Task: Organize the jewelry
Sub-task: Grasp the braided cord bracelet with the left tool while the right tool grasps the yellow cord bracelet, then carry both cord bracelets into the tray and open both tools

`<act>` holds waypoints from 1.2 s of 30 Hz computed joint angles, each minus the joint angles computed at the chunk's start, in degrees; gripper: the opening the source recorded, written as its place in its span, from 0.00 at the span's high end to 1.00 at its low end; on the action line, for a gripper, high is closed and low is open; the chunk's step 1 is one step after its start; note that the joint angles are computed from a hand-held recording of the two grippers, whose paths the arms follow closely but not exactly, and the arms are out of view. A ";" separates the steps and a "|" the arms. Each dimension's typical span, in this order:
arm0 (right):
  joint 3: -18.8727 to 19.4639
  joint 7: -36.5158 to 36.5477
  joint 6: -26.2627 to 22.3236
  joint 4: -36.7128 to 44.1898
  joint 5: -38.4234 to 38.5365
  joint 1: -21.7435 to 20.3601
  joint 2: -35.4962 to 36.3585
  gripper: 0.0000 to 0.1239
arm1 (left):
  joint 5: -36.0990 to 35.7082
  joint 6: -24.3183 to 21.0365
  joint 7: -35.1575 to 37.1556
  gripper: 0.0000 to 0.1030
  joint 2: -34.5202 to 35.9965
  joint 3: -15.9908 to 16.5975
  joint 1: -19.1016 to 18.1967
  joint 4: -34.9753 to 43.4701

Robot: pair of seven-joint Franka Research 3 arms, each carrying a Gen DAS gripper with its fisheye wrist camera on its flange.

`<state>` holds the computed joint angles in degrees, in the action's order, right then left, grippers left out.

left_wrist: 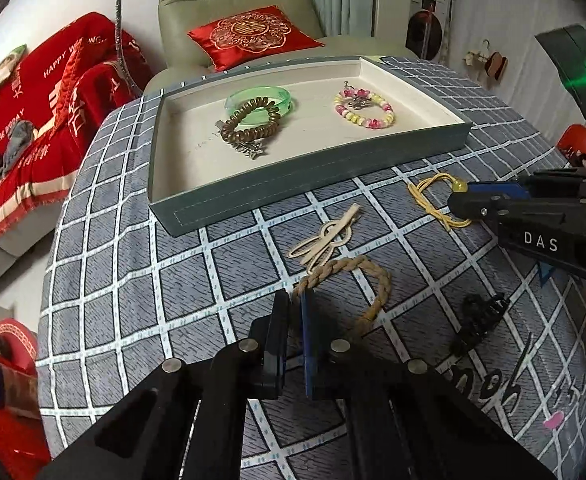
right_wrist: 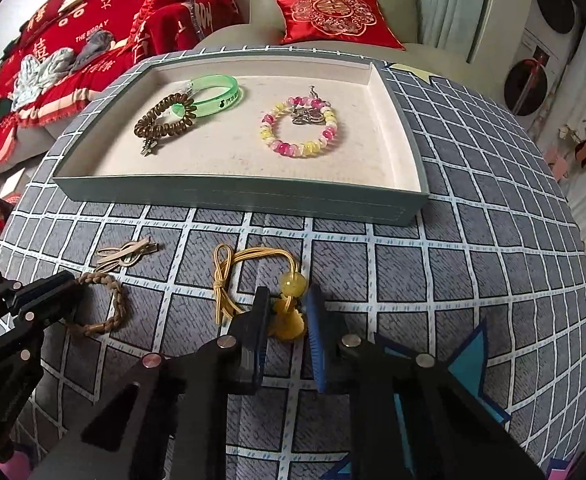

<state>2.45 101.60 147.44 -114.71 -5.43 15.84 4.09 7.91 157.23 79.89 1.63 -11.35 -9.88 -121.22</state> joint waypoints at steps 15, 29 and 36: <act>0.52 -7.18 3.67 -5.15 10.90 -2.29 -7.70 0.84 | -19.08 4.53 8.40 0.78 -4.66 1.80 -0.42 -3.56; 0.33 -11.45 2.53 3.39 16.09 -2.72 -3.98 0.84 | -22.94 6.58 12.11 0.78 -2.42 2.28 0.18 3.51; -0.34 -11.88 0.65 11.40 17.62 -3.00 2.58 0.84 | -15.62 5.43 6.58 0.78 4.22 1.14 2.09 12.16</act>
<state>2.11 89.71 148.10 -103.31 12.19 12.85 6.68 -7.71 162.65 86.47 5.84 -10.21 -7.79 -109.06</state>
